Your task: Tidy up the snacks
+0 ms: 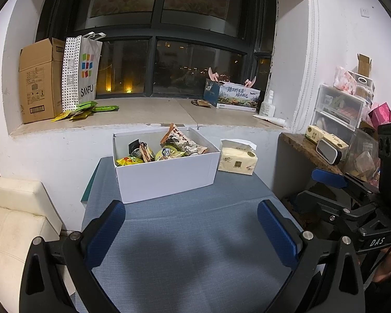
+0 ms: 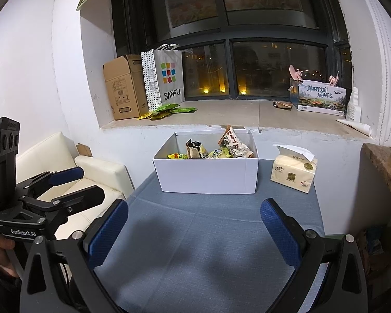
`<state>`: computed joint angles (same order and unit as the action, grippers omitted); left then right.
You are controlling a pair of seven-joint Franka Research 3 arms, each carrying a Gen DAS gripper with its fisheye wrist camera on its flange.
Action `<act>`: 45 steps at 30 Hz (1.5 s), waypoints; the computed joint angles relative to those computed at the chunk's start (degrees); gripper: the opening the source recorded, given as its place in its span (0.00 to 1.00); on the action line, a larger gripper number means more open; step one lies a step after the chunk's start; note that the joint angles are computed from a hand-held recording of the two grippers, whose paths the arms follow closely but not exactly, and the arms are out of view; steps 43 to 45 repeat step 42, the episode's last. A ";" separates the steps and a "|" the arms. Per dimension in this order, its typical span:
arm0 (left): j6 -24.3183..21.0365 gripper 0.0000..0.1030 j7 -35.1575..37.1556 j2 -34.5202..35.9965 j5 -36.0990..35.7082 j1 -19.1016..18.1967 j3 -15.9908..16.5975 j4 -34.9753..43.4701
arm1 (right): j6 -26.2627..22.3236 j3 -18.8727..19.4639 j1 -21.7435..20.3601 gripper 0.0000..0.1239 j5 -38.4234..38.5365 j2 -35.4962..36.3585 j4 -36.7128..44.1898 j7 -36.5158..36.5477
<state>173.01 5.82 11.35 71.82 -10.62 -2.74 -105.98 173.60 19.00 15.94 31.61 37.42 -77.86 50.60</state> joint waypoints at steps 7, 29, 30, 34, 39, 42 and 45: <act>-0.10 1.00 1.05 0.05 -0.95 0.07 -0.04 -0.10 | -0.56 0.01 -0.11 0.83 -0.20 0.27 0.40 0.00; 0.09 1.00 2.20 0.03 -1.71 -0.11 0.19 -0.36 | -1.14 -0.48 0.11 0.83 -0.16 0.42 0.60 -0.34; 0.09 1.00 2.20 0.03 -1.71 -0.11 0.20 -0.36 | -1.16 -0.40 0.05 0.83 -0.14 0.44 0.61 -0.43; -0.19 1.00 1.51 0.05 -0.48 -0.33 0.32 -0.15 | -1.08 -0.50 0.16 0.83 -0.14 0.43 0.60 -0.31; 0.72 1.00 -0.55 0.05 1.73 -0.36 0.60 0.00 | -1.15 -0.57 0.21 0.83 -0.20 0.46 0.64 -0.25; 0.76 1.00 -0.21 0.07 1.41 0.00 0.17 0.00 | -1.10 -0.49 0.16 0.83 -0.17 0.46 0.62 -0.30; 0.76 1.00 -0.21 0.07 1.41 0.00 0.17 0.00 | -1.10 -0.49 0.16 0.83 -0.17 0.46 0.62 -0.30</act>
